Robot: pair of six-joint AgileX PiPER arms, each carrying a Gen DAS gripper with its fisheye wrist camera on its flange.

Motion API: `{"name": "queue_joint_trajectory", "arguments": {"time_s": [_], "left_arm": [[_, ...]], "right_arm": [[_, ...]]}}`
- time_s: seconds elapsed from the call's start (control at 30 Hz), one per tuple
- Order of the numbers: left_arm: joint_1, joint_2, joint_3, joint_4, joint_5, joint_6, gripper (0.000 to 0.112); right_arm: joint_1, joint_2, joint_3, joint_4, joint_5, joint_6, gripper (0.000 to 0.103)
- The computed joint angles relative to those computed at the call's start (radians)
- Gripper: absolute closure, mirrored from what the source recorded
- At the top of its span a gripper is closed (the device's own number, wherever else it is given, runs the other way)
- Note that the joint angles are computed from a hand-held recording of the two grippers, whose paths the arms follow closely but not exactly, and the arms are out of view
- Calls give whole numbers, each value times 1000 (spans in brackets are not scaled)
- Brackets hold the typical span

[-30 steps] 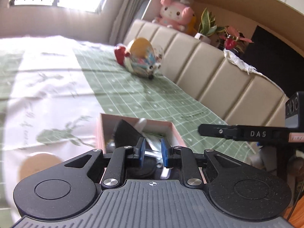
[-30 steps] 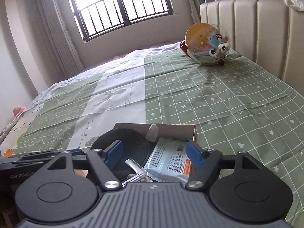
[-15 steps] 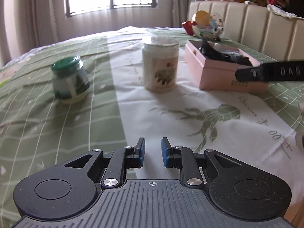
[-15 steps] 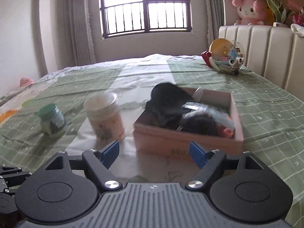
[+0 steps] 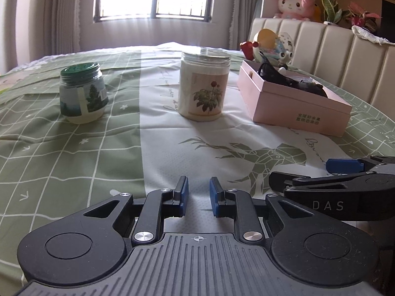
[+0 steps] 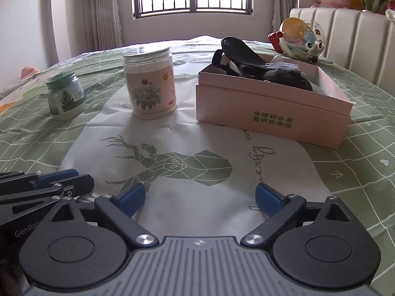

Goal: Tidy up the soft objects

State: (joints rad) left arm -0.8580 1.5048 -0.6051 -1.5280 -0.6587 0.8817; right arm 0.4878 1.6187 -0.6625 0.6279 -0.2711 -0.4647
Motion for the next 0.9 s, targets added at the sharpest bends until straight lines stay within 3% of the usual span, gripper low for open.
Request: {"name": "queue_joint_trajectory", "arguments": {"time_s": [0.2,0.9], "left_arm": [[-14,18,-17,-20,-22,40,91],[-2,14,-5,7,-6,7,91]], "right_arm": [[22,-1,4,126,-29,-113,5],[18,1,5,97,-31,-79,4]]}}
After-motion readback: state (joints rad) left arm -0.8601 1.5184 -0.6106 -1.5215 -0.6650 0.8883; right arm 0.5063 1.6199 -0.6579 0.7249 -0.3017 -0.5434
